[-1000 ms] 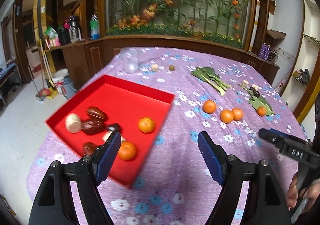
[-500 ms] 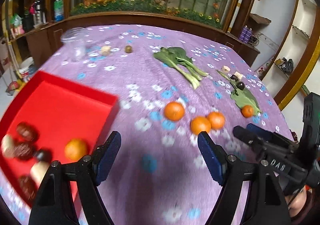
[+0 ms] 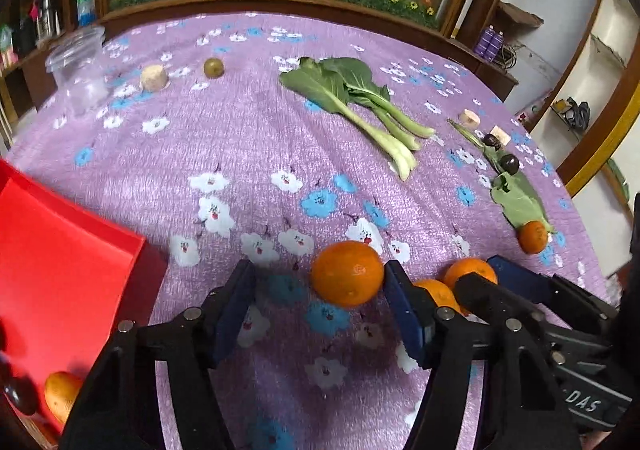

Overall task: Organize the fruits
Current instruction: 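Grasp a mandarin with the left tool while the right tool grasps another mandarin, then carry both mandarins into the red tray and open both tools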

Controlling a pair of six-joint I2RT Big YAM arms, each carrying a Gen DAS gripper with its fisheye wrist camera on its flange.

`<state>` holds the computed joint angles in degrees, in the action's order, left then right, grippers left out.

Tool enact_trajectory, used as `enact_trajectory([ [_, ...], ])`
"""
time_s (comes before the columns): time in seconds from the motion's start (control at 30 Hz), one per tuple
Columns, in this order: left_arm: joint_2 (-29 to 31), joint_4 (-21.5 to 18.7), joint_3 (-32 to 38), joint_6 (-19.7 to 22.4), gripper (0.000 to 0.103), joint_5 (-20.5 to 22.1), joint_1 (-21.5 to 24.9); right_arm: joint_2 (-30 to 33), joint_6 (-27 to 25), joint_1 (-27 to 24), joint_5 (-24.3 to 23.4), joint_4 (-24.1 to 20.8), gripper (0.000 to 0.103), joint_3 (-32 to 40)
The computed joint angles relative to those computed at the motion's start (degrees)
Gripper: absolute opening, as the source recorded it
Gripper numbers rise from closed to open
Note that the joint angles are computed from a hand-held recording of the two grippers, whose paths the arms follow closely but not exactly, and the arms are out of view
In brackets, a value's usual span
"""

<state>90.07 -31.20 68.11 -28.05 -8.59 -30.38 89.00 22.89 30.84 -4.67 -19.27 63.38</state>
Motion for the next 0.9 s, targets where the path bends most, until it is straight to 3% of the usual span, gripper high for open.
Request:
enact_trajectory([
  [0.07, 0.53, -0.01, 0.45, 1.16, 0.063, -1.77, -0.73, 0.27, 0.36, -0.31, -1.09, 0.68, 0.06, -0.03],
  [0.17, 0.77, 0.27, 0.79, 1.55, 0.035, -1.01, -0.86, 0.48, 0.75, -0.73, -3.06, 1.13, 0.053, -0.02],
  [0.2, 0.83, 0.28, 0.92, 1.79, 0.032, -0.76, -0.91, 0.56, 1.32, -1.07, -4.69, 1.36, 0.05, -0.07],
  [0.23, 0.88, -0.14, 1.11, 1.94, 0.032, -1.49, -1.21, 0.51, 2.0, -1.35, -5.47, 1.52, 0.044, -0.25],
  [0.33, 0.22, -0.13, 0.51, 1.52, 0.032, -1.43, -1.6, 0.27, 2.28, -1.72, -6.15, 1.62, 0.04, -0.59],
  [0.47, -2.31, 0.4, -1.72, -0.24, 0.032, -0.89, -1.67, 0.02, 1.59, -1.31, -5.1, 1.67, 0.041, -0.75],
  [0.57, -4.81, 1.1, -3.79, -1.35, 0.032, -1.37, -2.12, 0.61, 1.3, -0.82, -3.87, 2.11, 0.048, -0.7],
  [0.7, -8.43, 1.94, -6.76, -2.67, 0.032, -3.47, -3.12, 0.12, 2.01, -1.27, -5.28, 3.09, 0.039, -1.33],
  [0.9, -17.09, 3.2, -13.65, -7.2, 0.032, -5.67, -3.37, -1.46, 2.64, -1.05, -4.21, 3.97, 0.038, -2.84],
])
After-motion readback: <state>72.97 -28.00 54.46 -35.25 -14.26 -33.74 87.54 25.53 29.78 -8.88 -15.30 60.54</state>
